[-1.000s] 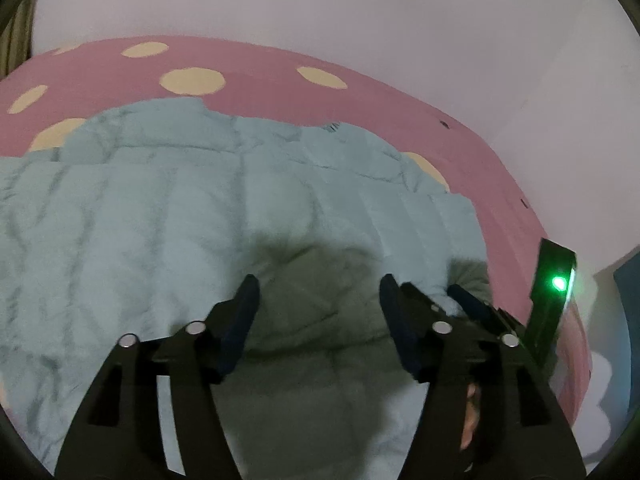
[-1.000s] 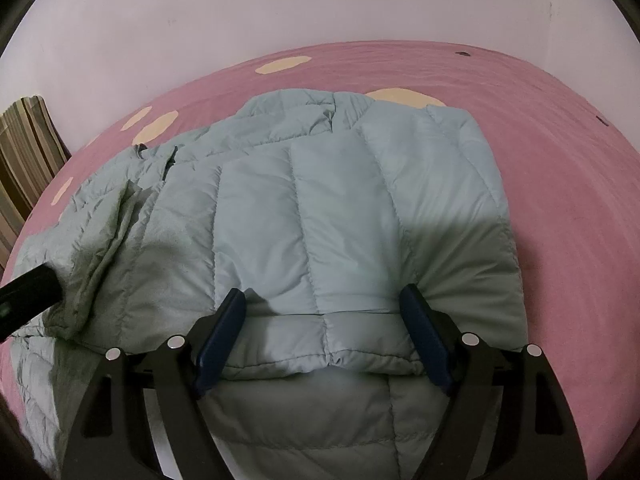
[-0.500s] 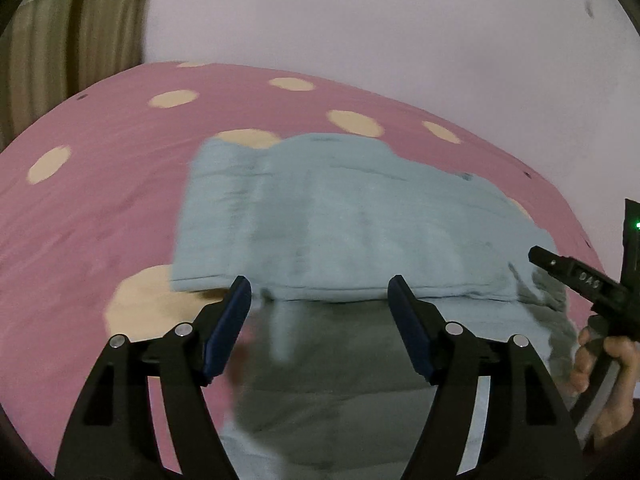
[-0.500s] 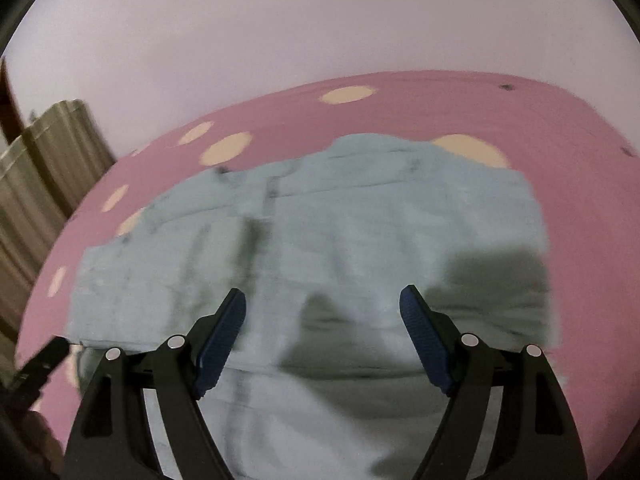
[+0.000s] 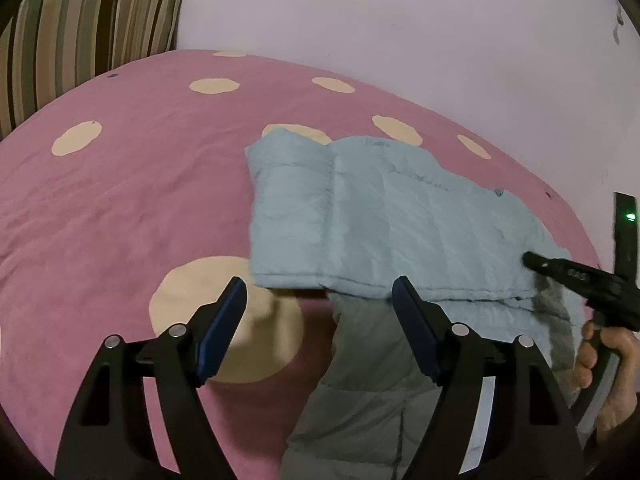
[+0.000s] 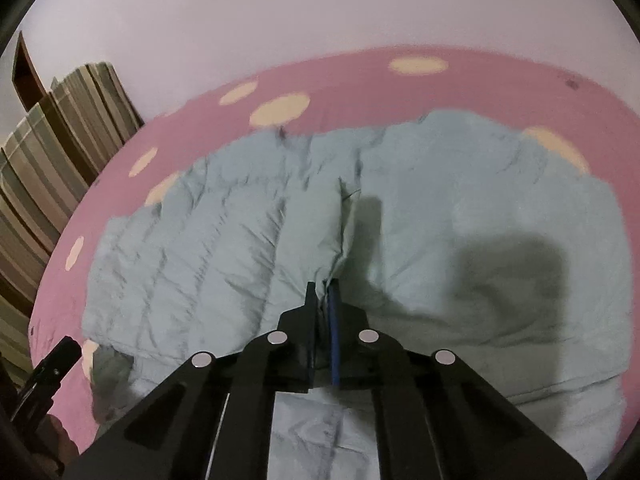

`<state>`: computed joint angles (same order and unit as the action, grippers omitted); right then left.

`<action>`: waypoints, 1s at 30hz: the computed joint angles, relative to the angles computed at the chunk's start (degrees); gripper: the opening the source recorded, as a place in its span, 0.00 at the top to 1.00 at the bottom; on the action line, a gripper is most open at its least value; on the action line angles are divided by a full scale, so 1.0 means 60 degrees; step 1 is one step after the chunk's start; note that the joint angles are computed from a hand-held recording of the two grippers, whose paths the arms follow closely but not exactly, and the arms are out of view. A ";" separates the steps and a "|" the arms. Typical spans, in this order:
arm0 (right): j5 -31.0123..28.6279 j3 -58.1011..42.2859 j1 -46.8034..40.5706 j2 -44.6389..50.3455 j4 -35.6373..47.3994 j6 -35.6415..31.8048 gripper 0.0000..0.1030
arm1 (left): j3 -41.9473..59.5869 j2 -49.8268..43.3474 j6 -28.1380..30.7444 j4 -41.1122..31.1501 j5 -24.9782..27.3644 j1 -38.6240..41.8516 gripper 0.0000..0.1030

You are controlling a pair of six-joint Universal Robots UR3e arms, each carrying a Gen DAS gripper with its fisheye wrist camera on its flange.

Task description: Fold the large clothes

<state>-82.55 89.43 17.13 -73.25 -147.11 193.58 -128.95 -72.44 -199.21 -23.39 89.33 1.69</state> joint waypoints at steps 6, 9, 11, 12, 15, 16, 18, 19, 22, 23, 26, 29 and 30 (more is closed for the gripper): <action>-0.0291 0.1109 -0.1126 -0.1372 -0.0410 -0.0458 0.96 | 0.0810 -0.0813 -0.0049 0.0101 0.0233 -0.0435 0.26; -0.0433 0.1659 -0.1828 -0.1785 -0.0471 -0.0755 0.96 | 0.1355 -0.1460 -0.0164 0.0149 0.0274 -0.0660 0.26; -0.0375 0.1936 -0.2270 -0.1886 -0.0425 -0.0945 0.96 | 0.1758 -0.1954 -0.0247 0.0151 0.0333 -0.0838 0.26; -0.0214 0.2089 -0.2538 -0.1906 -0.0361 -0.1030 0.96 | 0.1880 -0.2098 -0.0272 0.0139 0.0359 -0.0891 0.26; -0.0036 0.2577 -0.3049 -0.1901 -0.0383 -0.1281 0.96 | 0.2398 -0.2742 -0.0352 0.0023 0.0479 -0.1084 0.26; -0.0096 0.2709 -0.3107 -0.1833 -0.0486 -0.1324 0.96 | 0.2544 -0.2922 -0.0360 -0.0020 0.0529 -0.1134 0.26; -0.0097 0.3047 -0.3282 -0.1712 -0.0734 -0.1356 0.96 | 0.2708 -0.3152 -0.0340 -0.0098 0.0649 -0.1209 0.26; -0.0042 0.3248 -0.3360 -0.1720 -0.0847 -0.1347 0.96 | 0.2816 -0.3305 -0.0335 -0.0150 0.0713 -0.1248 0.26; 0.0171 0.3487 -0.3485 -0.1612 -0.1066 -0.1385 0.96 | 0.3038 -0.3604 -0.0310 -0.0304 0.0765 -0.1262 0.26; 0.0188 0.3483 -0.3483 -0.1622 -0.1047 -0.1386 0.95 | 0.3118 -0.3690 -0.0297 -0.0370 0.0770 -0.1274 0.26; 0.0483 0.3430 -0.3688 -0.1861 -0.0649 -0.1396 0.94 | 0.3218 -0.3698 -0.0229 -0.0480 0.0760 -0.1297 0.26; 0.0466 0.3444 -0.3758 -0.2428 -0.0358 -0.1121 0.77 | 0.3346 -0.3566 -0.0146 -0.0397 0.0798 -0.1291 0.26; 0.0396 0.3489 -0.3741 -0.2592 -0.0460 -0.1018 0.63 | 0.3462 -0.3588 -0.0107 -0.0379 0.0784 -0.1273 0.26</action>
